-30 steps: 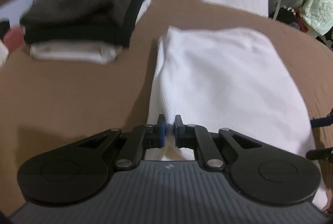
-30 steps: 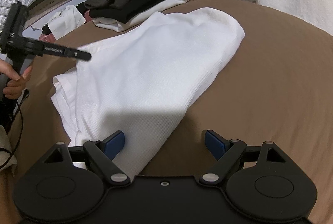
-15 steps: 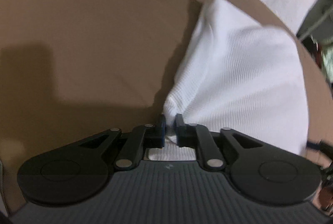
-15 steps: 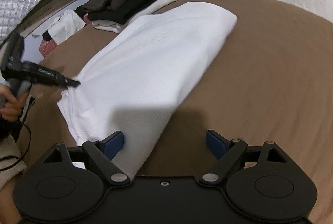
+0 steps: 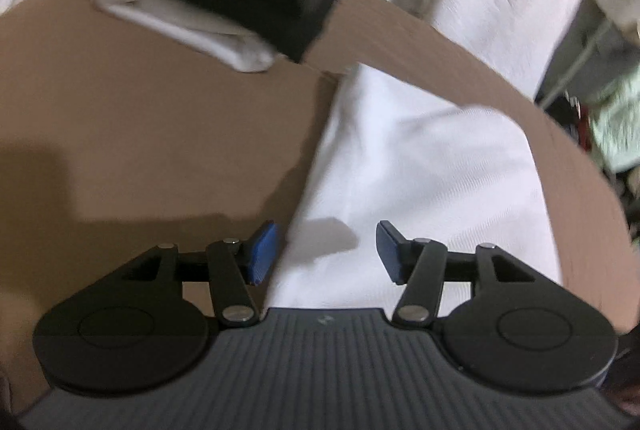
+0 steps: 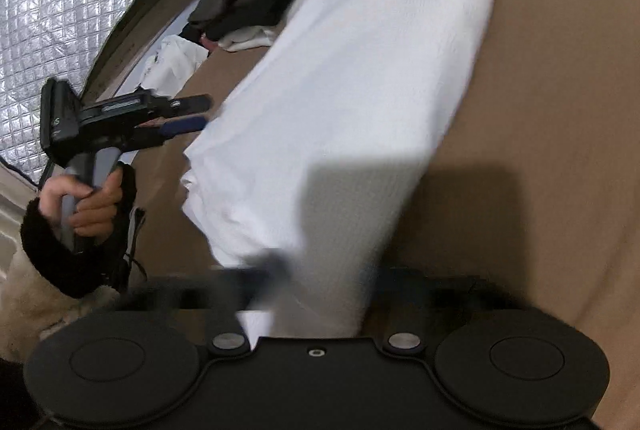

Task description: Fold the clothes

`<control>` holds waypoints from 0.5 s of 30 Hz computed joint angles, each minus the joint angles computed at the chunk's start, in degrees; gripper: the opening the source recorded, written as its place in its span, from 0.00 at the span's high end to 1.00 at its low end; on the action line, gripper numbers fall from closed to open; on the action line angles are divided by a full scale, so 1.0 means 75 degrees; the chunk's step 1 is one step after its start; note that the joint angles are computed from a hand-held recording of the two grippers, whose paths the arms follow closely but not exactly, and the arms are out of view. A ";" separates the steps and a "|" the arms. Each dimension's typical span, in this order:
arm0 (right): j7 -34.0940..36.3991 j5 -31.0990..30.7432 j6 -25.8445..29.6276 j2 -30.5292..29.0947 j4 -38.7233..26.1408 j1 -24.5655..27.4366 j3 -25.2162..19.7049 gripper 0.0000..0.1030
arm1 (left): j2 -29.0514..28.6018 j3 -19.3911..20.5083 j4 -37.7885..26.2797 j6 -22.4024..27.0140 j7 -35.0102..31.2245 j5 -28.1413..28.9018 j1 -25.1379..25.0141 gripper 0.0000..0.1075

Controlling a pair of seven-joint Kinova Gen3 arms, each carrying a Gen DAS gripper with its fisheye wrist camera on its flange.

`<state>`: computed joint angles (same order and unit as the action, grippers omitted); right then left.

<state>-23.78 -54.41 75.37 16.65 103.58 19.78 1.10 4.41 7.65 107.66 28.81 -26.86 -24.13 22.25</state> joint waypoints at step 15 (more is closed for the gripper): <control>-0.1077 0.1230 0.0407 -0.0366 -0.0573 0.0082 0.0382 0.57 | 0.0706 -0.0270 -0.1202 0.2464 -0.0445 -0.0357 0.1009 0.17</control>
<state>-31.86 -45.19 78.42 13.90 99.28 20.39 3.96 9.70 5.63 98.65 47.29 -30.20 -26.81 29.82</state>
